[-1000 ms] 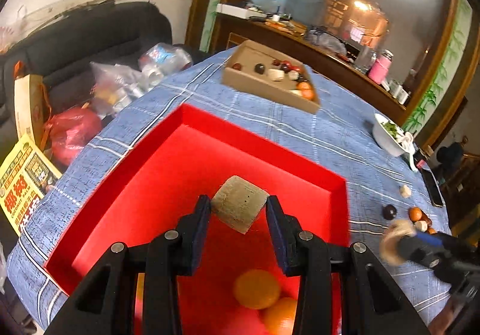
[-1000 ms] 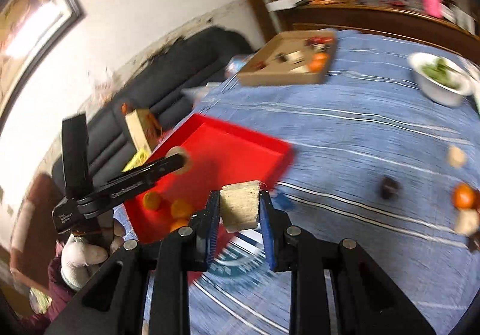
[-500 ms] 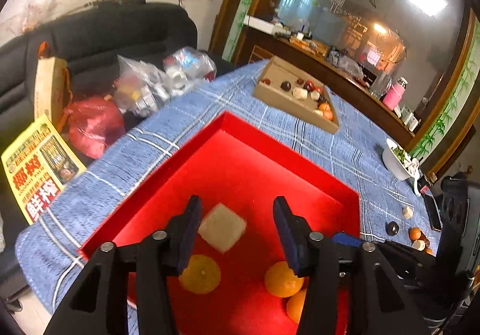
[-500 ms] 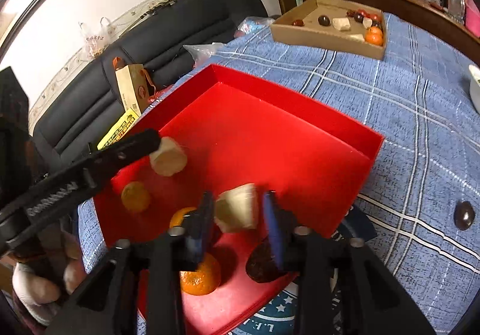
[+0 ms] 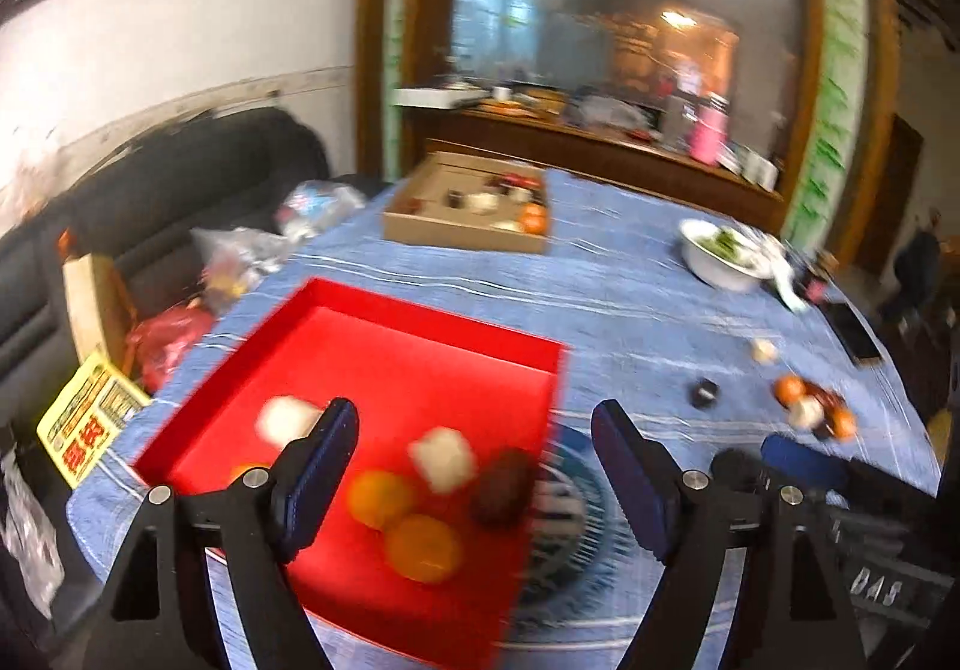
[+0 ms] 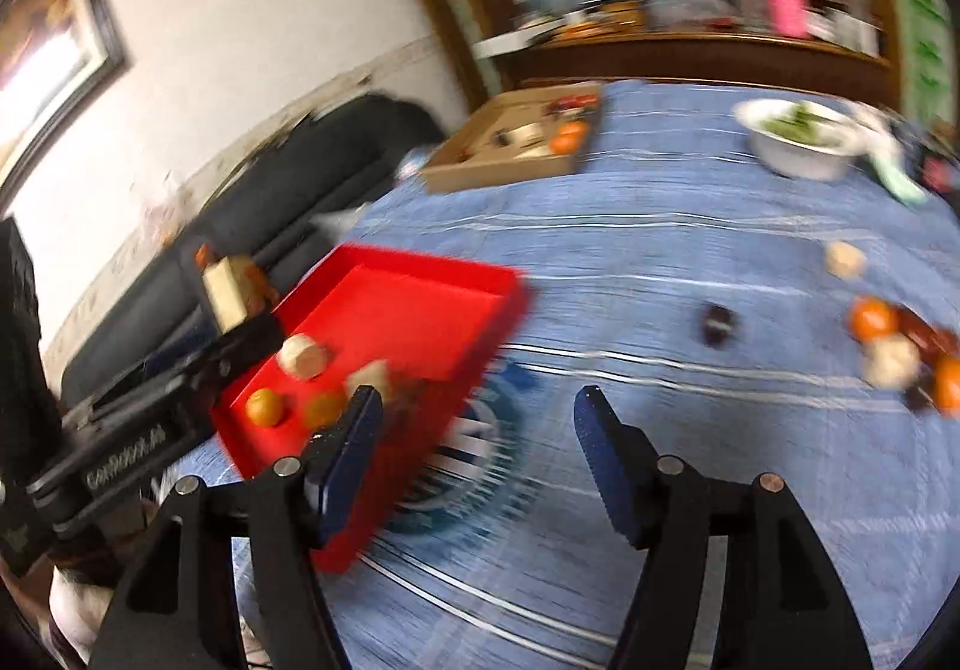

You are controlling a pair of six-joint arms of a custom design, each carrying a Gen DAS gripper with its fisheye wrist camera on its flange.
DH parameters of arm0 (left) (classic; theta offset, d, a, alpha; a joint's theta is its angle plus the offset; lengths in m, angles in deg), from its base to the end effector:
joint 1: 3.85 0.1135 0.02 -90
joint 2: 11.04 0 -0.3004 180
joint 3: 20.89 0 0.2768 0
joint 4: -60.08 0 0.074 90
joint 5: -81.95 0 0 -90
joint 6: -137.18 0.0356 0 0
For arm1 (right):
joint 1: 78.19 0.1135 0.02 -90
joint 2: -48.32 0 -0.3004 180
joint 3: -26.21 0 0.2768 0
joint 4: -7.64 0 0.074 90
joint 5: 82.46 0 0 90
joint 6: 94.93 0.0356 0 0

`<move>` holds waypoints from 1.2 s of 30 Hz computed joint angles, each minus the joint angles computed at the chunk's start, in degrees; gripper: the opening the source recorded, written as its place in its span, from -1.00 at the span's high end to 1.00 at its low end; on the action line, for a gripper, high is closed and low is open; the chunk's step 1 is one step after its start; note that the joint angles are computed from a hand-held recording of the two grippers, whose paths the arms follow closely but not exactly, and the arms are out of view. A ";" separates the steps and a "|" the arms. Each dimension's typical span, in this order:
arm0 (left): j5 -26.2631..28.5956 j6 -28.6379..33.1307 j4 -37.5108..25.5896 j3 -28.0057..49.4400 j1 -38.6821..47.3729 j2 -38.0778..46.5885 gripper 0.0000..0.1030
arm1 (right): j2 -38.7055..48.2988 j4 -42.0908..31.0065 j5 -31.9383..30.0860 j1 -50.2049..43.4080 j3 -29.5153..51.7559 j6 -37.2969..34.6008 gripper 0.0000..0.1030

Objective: Organize fruits
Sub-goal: 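Grasp a beige chunk with the left tool while the right tool grasps an orange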

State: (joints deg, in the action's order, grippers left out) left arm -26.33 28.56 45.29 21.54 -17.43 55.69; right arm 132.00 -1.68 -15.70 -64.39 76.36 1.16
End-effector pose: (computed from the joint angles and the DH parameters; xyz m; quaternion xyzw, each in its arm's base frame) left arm 0.2333 -0.0449 0.2076 -0.1074 0.8876 0.0201 0.4475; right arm 0.2840 0.0842 0.1866 -0.1407 0.8903 0.2495 0.3540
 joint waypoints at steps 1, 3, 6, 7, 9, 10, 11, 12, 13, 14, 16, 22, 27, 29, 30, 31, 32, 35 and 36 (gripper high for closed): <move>-1.75 -0.54 -0.83 0.75 -2.52 0.75 -0.61 | -0.99 -0.16 -0.59 -2.16 -0.81 -0.23 -0.28; -5.08 -1.37 -2.26 2.24 -7.26 2.31 -0.61 | -2.83 -0.89 -1.30 -6.47 -2.05 -1.03 -0.28; -9.01 -1.99 -3.80 3.96 -12.67 3.75 -0.61 | -4.92 -1.69 -2.25 -11.86 -3.44 -2.49 -0.28; -10.05 -2.27 -4.49 4.54 -14.17 3.98 -0.61 | -5.30 -1.62 -3.02 -13.33 -3.89 -2.67 -0.28; -11.39 -2.56 -5.44 5.50 -16.09 4.67 -0.61 | -5.09 -1.46 -4.75 -15.61 -4.22 -2.97 -0.29; -11.96 -2.86 -5.65 5.99 -16.76 5.31 -0.61 | -4.79 -1.17 -5.14 -16.10 -4.32 -2.91 -0.29; -12.49 -3.06 -6.09 6.39 -17.30 5.74 -0.61 | -4.75 -1.16 -5.73 -16.99 -4.56 -3.22 -0.29; -12.83 -3.32 -6.42 6.64 -17.70 6.18 -0.61 | -4.66 -1.21 -6.22 -17.74 -4.66 -3.53 -0.29; -13.18 -3.67 -6.86 6.86 -18.09 6.45 -0.61 | -4.46 -1.10 -6.65 -18.42 -4.77 -3.69 -0.29; -13.54 -4.01 -7.27 7.16 -18.38 7.00 -0.61 | -4.54 -1.00 -6.86 -18.79 -5.03 -3.67 -0.29; -14.11 -4.36 -7.90 7.69 -18.61 7.97 -0.61 | -4.40 -1.18 -7.97 -20.20 -5.20 -4.31 -0.29; -14.97 -5.38 -7.69 8.02 -19.57 9.14 -0.61 | -2.66 -0.28 -8.25 -21.84 -5.14 -4.60 -0.29; -13.19 -4.41 -6.57 8.09 -18.59 10.70 -0.61 | -1.35 -0.25 -7.13 -21.96 -4.72 -4.93 -0.29; -11.99 -4.10 -6.35 8.17 -17.86 10.87 -0.61 | -1.79 -0.41 -6.05 -22.19 -4.65 -5.83 -0.29; -10.52 -3.84 -5.67 7.83 -17.00 10.51 -0.61 | -2.12 -0.42 -5.43 -22.72 -4.56 -6.40 -0.29; -9.11 -3.60 -5.05 7.60 -16.18 10.33 -0.61 | -2.65 -0.57 -4.84 -24.01 -4.42 -7.41 -0.29; -7.85 -3.49 -4.56 7.39 -15.47 10.21 -0.61 | -2.94 -0.83 -4.43 -25.14 -4.18 -8.20 -0.29; -3.92 -4.04 -2.78 6.91 -13.51 11.16 -0.61 | -1.62 -1.89 -2.79 -30.75 -1.88 -11.35 -0.29; -2.40 -4.18 -1.83 6.89 -13.09 12.13 -0.61 | -0.49 -2.32 -2.09 -32.50 -0.66 -12.13 -0.29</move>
State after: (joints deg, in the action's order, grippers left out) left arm -28.73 24.38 43.46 28.43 -30.53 67.82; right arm 131.51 -4.00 -17.78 -96.89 75.69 -10.97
